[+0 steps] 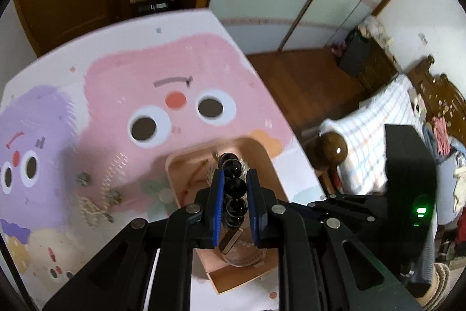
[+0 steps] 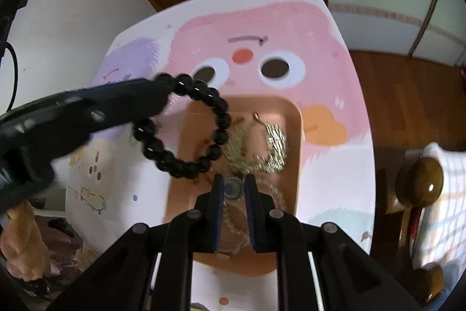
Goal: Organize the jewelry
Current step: 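Carry the bracelet and stud into the pink tray and open both tools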
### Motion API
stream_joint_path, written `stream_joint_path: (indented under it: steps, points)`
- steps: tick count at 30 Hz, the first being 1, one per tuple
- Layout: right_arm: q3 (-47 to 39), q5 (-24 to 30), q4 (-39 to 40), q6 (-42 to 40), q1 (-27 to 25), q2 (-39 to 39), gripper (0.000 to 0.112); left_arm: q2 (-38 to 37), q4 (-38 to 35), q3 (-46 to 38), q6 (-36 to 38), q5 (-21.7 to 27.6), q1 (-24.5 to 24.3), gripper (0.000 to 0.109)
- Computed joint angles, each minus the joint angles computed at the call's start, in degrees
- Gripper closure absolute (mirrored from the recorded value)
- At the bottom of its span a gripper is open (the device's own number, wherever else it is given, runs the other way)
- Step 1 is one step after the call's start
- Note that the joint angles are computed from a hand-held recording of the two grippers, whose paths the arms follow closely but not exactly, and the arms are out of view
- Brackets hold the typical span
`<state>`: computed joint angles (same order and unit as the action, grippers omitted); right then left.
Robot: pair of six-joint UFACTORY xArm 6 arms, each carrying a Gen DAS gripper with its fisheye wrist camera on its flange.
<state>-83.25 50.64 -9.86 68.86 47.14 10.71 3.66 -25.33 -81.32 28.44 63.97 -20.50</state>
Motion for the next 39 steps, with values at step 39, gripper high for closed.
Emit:
stream_joint_path:
  steps: [39]
  points:
    - [5.24, -3.62, -2.9, 6.83, 1.65, -0.71, 0.094, 3.02, 6.01, 3.8, -1.93, -10.44, -0.75, 0.084]
